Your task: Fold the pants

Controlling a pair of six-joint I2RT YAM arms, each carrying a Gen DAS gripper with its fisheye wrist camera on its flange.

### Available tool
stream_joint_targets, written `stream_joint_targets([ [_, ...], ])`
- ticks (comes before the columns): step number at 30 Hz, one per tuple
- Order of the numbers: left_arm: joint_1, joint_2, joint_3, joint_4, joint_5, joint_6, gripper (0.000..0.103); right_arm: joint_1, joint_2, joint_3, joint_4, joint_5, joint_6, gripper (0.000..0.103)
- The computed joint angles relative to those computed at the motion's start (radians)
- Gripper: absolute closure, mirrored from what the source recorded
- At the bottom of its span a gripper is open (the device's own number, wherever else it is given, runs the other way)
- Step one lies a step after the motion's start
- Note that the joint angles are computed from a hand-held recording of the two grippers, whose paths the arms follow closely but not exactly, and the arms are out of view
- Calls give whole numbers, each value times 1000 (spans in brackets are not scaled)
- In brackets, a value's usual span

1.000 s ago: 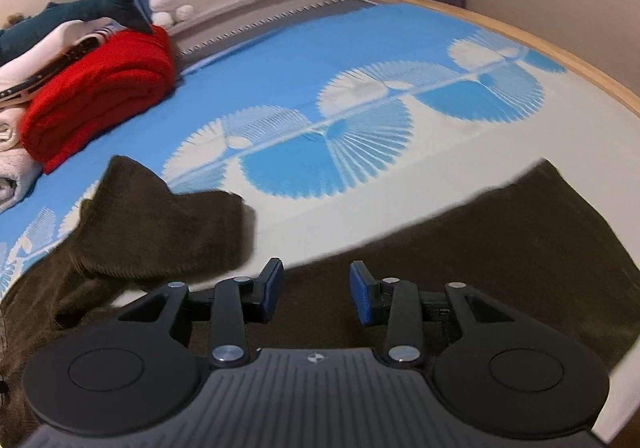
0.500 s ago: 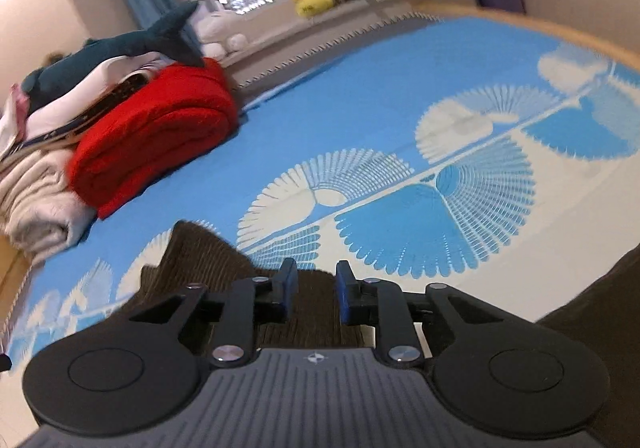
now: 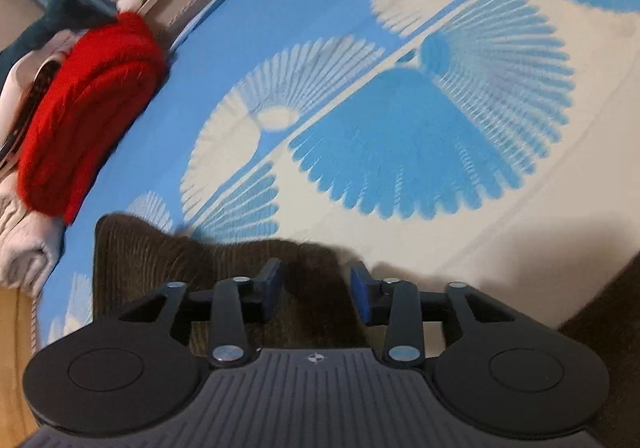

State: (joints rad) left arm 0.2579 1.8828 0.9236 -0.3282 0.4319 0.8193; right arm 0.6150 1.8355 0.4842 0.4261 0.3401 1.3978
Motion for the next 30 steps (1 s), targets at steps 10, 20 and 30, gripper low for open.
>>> stream_joint_targets([
  [10, 63, -7, 71, -96, 214, -116, 50, 83, -105, 62, -15, 25, -191, 90],
  [20, 124, 126, 225, -232, 334, -291, 46, 206, 62, 192, 125, -323, -440, 89],
  [30, 52, 126, 200, -178, 146, -269, 100, 253, 39, 230, 31, -296, -431, 87],
])
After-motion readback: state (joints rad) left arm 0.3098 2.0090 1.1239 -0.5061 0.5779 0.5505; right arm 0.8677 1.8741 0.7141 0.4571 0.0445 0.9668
